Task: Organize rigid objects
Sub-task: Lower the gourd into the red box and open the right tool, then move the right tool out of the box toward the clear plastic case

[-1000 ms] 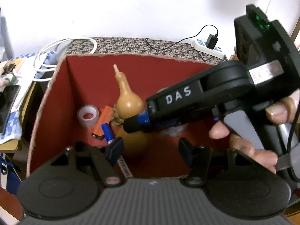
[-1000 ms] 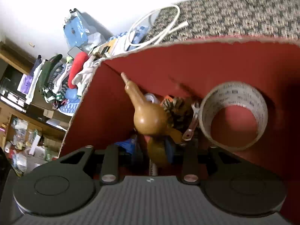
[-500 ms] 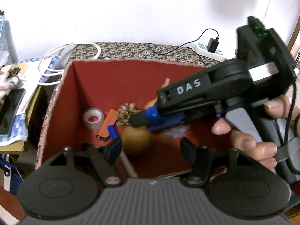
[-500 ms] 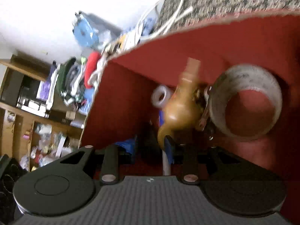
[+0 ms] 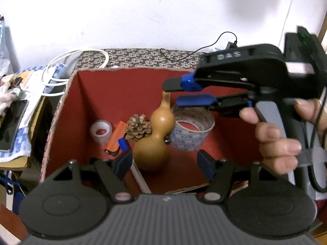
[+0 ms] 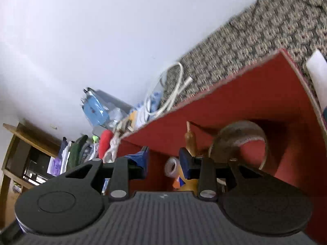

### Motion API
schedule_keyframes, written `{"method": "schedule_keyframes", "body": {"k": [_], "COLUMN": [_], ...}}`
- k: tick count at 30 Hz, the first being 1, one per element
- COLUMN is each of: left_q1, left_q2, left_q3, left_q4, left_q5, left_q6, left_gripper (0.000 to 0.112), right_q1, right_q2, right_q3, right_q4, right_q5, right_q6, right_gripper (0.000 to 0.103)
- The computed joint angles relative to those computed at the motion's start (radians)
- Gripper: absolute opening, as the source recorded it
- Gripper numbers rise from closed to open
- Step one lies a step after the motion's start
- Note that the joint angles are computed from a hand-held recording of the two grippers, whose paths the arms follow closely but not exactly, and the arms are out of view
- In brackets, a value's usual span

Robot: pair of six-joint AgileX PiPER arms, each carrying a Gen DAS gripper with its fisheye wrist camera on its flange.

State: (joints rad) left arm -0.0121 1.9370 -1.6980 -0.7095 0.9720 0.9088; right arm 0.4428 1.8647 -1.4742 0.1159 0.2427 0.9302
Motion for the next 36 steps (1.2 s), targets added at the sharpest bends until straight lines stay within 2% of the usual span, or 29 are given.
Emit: {"method": "schedule_keyframes", "body": {"k": [3,5,7,9,12,13,15,16,20,23,28,32,36], "left_q1": [0.001,-0.001,-0.001,0.004,0.011,0.012,0.014,0.014,0.01,0.0,-0.037,-0.077,-0.125], "left_q2": [0.001,-0.003,-0.009,-0.013,-0.016,-0.015,-0.015,-0.016,-0.007,-0.003,0.013,0.009,-0.024], "left_q3": [-0.002,0.004,0.007,0.01,0.012,0.009,0.004,0.004,-0.021,-0.035,-0.091,-0.111,-0.082], "left_q4": [0.0,0.005,0.01,0.01,0.013,0.016,0.022,0.023,0.035,0.049,0.144,0.234,0.333], "left_q5": [0.0,-0.01,-0.018,-0.017,-0.015,-0.012,-0.008,-0.009,-0.003,-0.003,0.007,-0.01,-0.065], "left_q6": [0.001,-0.002,-0.005,-0.004,-0.008,-0.014,-0.024,-0.025,-0.053,-0.076,-0.185,-0.267,-0.33], "left_gripper": [0.069,0.069,0.069,0.07,0.07,0.07,0.07,0.071,0.071,0.072,0.072,0.073,0.075], "right_q1": [0.022,0.023,0.008,-0.006,-0.03,-0.034,-0.026,-0.016,0.036,0.044,0.094,0.12,0.15], "right_q2": [0.055,0.113,0.152,0.199,0.228,0.247,0.306,0.31,0.27,0.227,0.141,0.087,0.061], "right_q3": [-0.126,-0.232,-0.282,-0.357,-0.401,-0.438,-0.566,-0.587,-0.553,-0.475,-0.349,-0.28,-0.254], "right_q4": [-0.225,-0.251,-0.161,-0.057,0.11,0.155,0.159,0.126,-0.078,-0.129,-0.325,-0.452,-0.572], "right_q5": [0.136,0.251,0.277,0.355,0.404,0.448,0.59,0.608,0.588,0.51,0.448,0.434,0.452], "right_q6": [0.209,0.236,0.149,0.041,-0.141,-0.206,-0.25,-0.236,-0.102,-0.064,0.079,0.2,0.319], "right_gripper": [0.017,0.017,0.016,0.016,0.014,0.014,0.014,0.014,0.016,0.016,0.016,0.016,0.016]}}
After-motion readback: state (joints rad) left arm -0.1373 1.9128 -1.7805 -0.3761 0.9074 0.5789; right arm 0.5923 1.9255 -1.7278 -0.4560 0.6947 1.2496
